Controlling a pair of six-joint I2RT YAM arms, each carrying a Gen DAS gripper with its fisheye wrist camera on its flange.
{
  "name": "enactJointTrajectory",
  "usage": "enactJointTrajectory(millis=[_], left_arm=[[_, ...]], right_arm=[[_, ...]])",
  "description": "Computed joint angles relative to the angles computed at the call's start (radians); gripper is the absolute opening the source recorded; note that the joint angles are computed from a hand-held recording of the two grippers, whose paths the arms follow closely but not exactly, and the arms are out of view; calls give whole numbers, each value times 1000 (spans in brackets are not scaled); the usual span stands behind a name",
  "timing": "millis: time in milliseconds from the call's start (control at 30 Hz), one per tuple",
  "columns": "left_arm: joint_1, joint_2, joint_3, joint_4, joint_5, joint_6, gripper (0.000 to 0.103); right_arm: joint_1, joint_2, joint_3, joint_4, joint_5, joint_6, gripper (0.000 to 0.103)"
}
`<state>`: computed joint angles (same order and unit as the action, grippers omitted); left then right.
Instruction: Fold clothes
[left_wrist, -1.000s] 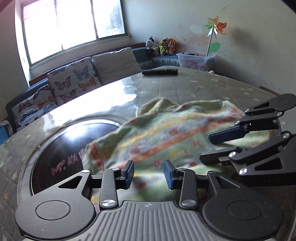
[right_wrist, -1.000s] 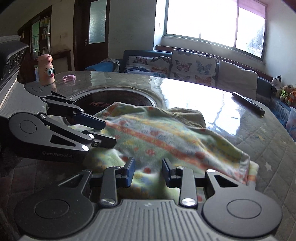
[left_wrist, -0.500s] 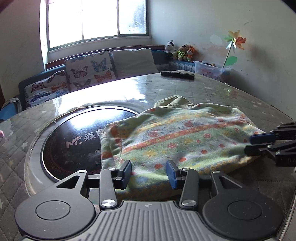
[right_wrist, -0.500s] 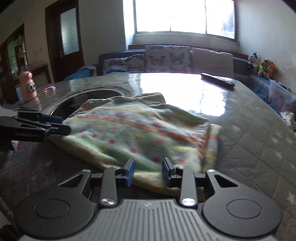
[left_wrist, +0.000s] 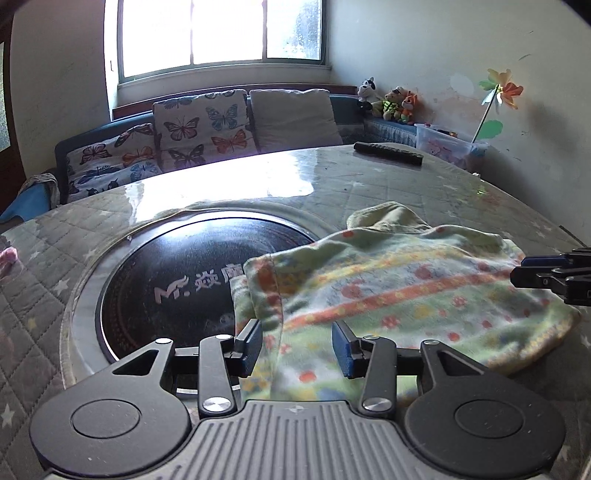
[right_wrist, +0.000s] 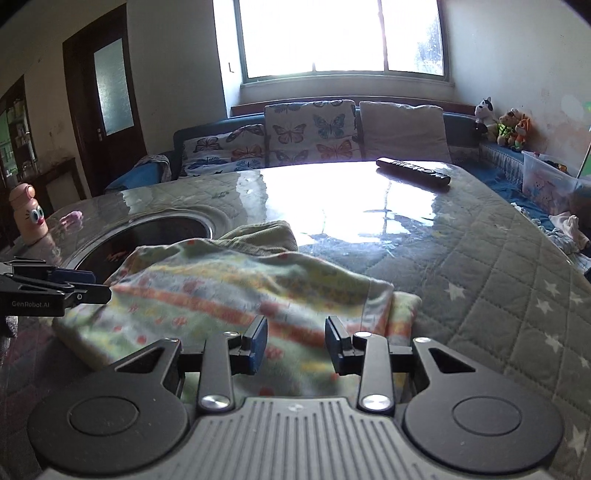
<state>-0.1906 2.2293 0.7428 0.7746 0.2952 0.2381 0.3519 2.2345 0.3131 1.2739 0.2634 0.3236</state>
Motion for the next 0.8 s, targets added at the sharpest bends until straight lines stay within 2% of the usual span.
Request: enactJointTrajectory(millis=[133, 267, 367, 500, 567, 633, 700, 767, 800], left_arm=[[-18, 27, 103, -83, -9, -11, 44], [-32, 70, 206, -153, -37, -24, 40], [-37, 103, 269, -193, -57, -36, 32], [-37, 137, 328, -230, -76, -50, 32], [-35, 139, 332, -232, -79, -57, 34], [-32, 129, 313, -217, -75, -60, 35], [-33, 118, 294, -207, -69, -60, 45], [-37, 107, 268, -189, -70, -54, 51], [-40, 101, 254, -178, -72, -52, 53]], right_arm=[[-54, 4, 82, -87, -38, -23, 34], [-90, 15, 132, -131, -63, -28, 34], [-116, 33, 170, -162, -77, -30, 36], [-135, 54, 198, -174, -92, -34, 38], [-126, 43, 197, -184, -80, -36, 40], [-113, 31, 191, -186, -64, -40, 51], [-90, 22, 180, -175, -43, -43, 55], [-65, 16, 170, -165, -29, -39, 57], [-54, 17, 167, -160, -26, -32, 63]])
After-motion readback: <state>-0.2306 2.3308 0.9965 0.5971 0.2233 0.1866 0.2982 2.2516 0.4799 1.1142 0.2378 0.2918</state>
